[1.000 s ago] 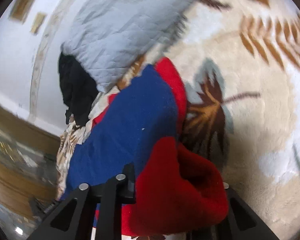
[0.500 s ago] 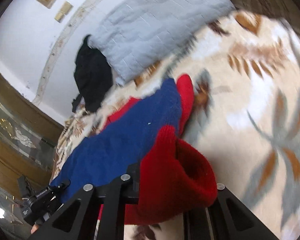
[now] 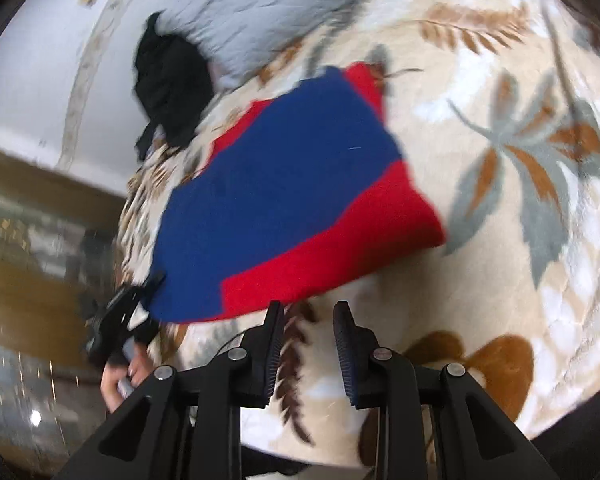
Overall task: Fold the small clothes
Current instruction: 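Fold the lifted edge over onto the rest of the sweater with both tools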
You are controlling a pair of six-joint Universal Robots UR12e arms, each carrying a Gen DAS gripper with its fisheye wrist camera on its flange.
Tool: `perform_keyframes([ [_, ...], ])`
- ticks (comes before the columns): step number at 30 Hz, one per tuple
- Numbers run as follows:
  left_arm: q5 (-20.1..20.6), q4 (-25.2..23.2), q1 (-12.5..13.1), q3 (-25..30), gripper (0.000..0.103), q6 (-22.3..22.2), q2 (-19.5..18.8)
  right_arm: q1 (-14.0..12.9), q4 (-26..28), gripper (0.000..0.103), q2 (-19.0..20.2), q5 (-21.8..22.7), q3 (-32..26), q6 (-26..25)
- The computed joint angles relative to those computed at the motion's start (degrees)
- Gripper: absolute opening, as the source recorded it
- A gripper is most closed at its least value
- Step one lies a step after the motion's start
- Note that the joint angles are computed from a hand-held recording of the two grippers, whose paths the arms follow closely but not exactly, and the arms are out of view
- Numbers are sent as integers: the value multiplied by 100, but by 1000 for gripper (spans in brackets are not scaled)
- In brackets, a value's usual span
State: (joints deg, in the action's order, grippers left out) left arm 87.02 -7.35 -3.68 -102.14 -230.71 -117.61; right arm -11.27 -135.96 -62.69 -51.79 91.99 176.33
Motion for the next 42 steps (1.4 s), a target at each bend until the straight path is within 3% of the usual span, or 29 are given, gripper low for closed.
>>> perform_keyframes([
  [4,-35,155,17,-22,43,27,-26,243,-367,29,82,-61,-178,-273],
  [8,-84,215,9,21,43,23,-101,638,-484,28,503,-403,-772,-482],
  [11,-115,251,-9,75,43,86,-157,859,-828,26,792,-735,-1116,-263],
  [13,-65,361,-23,83,36,94,-178,950,-1184,26,962,-884,-1278,-79],
  [15,-39,413,-40,123,31,200,-199,986,-1112,26,1133,-902,-1493,16],
  [18,199,423,-134,242,27,507,-224,1047,-159,25,1490,-1115,-1973,-96],
  [20,376,479,-217,334,26,831,-238,974,-134,25,1477,-848,-1967,-232],
  [23,582,567,-367,535,25,1362,-302,818,345,28,1416,-354,-1989,-341],
  [33,487,452,-957,1282,24,2787,-619,191,545,30,1182,771,-1768,-467],
  [35,221,247,-1068,1449,24,2952,-741,127,681,36,1210,934,-1868,-491],
  [37,193,-27,-1168,1583,24,3184,-858,65,771,80,1248,1170,-1928,-356],
  [39,-56,-472,-1166,1686,28,3421,-926,62,657,81,1327,1370,-1984,-48],
  [41,-343,-353,-1105,1587,32,3507,-861,62,942,81,1447,1578,-2148,6],
  [42,-568,-290,-1053,1524,41,3554,-802,85,990,81,1495,1556,-2212,79],
])
